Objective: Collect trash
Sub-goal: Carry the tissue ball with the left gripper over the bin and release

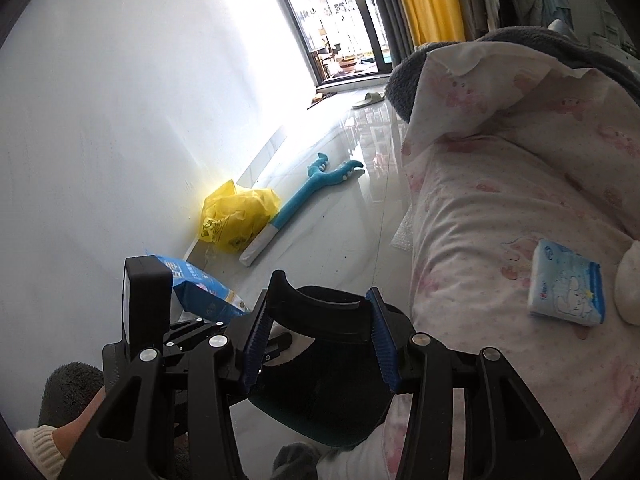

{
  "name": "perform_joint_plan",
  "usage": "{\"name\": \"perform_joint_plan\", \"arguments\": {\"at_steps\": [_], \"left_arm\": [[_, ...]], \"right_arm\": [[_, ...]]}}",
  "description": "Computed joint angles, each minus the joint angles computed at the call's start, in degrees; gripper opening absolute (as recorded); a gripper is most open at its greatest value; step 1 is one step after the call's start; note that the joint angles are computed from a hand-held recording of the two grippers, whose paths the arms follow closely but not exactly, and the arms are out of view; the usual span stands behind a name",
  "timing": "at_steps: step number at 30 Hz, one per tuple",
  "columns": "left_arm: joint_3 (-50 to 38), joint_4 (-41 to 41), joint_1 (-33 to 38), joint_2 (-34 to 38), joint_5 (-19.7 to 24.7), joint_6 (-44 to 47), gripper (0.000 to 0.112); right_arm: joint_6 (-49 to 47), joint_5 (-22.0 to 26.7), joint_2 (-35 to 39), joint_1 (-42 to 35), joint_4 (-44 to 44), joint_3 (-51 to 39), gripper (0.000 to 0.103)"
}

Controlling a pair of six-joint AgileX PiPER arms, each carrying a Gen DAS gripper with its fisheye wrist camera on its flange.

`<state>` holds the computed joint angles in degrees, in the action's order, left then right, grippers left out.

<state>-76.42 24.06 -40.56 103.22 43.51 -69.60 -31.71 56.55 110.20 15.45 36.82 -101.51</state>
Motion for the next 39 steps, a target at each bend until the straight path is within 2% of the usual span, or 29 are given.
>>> {"name": "perform_joint_plan", "arguments": {"at_steps": [3, 6, 10, 18, 28, 39], "left_arm": [[2.6, -3.2, 1.4, -0.4, -1.3, 1.9, 0.053], [5.0, -4.4, 2.2, -1.5, -2.0, 2.2, 0.070], [8.5, -4.8, 3.0, -4.0, -2.5, 1.7, 0.083], [16.2, -0.2, 3.7, -10.4, -3.3, -4.5, 0.091], [22.5, 9.0, 2.8, -19.0, -4.4, -14.1, 0.093], [23.5, 21.4, -2.2, -24.8, 1.1, -23.9, 0.094]], "right_arm": [[2.0, 0.2, 1.9, 2.0, -2.3, -1.2, 0.048], [4.2, 0.4, 4.1, 3.8, -4.5, -2.5, 0.048], [6.2, 0.6, 6.8, 5.8, -6.8, -3.6, 0.048], [9.3, 0.7, 11.3, 8.3, -10.9, -5.0, 0.048], [13.4, 1.3, 16.1, 11.4, -14.7, -7.5, 0.048], [15.0, 2.4, 20.3, 14.9, -16.1, -9.3, 0.048]]}}
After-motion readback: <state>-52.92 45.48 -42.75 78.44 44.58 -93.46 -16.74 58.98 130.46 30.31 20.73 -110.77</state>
